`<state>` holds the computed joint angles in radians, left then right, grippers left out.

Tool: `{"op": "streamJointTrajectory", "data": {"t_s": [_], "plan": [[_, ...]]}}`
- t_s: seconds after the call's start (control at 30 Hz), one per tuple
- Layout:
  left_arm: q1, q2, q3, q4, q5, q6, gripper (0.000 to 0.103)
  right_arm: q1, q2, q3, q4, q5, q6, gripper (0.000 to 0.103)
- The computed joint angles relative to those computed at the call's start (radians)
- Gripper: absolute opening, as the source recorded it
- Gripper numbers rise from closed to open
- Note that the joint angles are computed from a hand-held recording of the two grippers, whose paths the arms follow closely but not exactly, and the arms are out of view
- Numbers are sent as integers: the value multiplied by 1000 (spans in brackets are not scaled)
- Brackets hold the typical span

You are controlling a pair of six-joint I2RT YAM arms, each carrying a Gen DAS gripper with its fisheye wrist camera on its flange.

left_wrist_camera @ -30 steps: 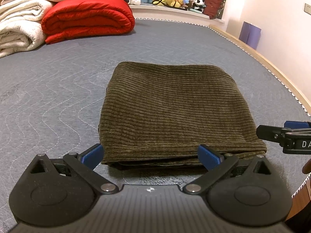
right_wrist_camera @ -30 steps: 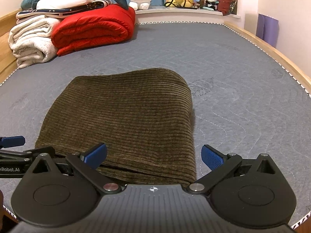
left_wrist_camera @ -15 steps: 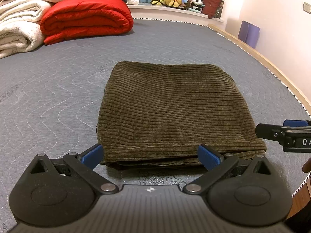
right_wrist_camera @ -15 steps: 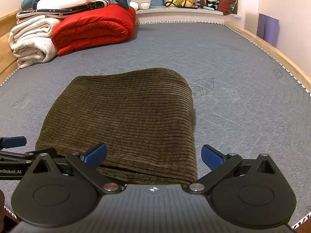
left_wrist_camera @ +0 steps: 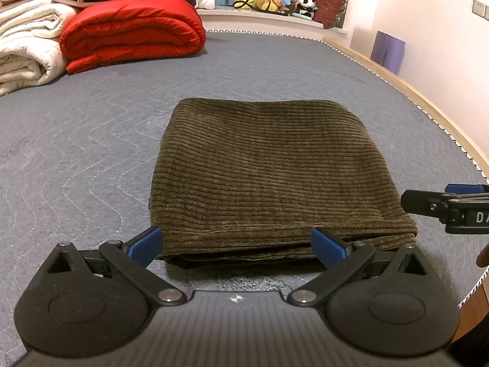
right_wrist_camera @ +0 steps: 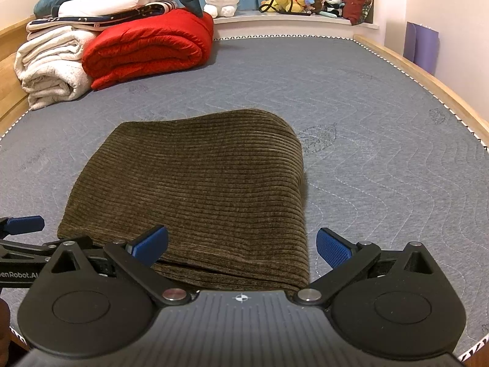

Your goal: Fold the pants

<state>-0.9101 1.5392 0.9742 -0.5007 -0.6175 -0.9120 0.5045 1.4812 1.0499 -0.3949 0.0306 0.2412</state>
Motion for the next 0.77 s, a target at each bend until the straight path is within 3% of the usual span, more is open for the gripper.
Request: {"op": "streamJointTrajectory", "data": {"t_s": [0.77], "plan": [[-2, -14, -21, 35, -7, 33, 103, 0, 1, 0, 3, -7, -5, 102]]}}
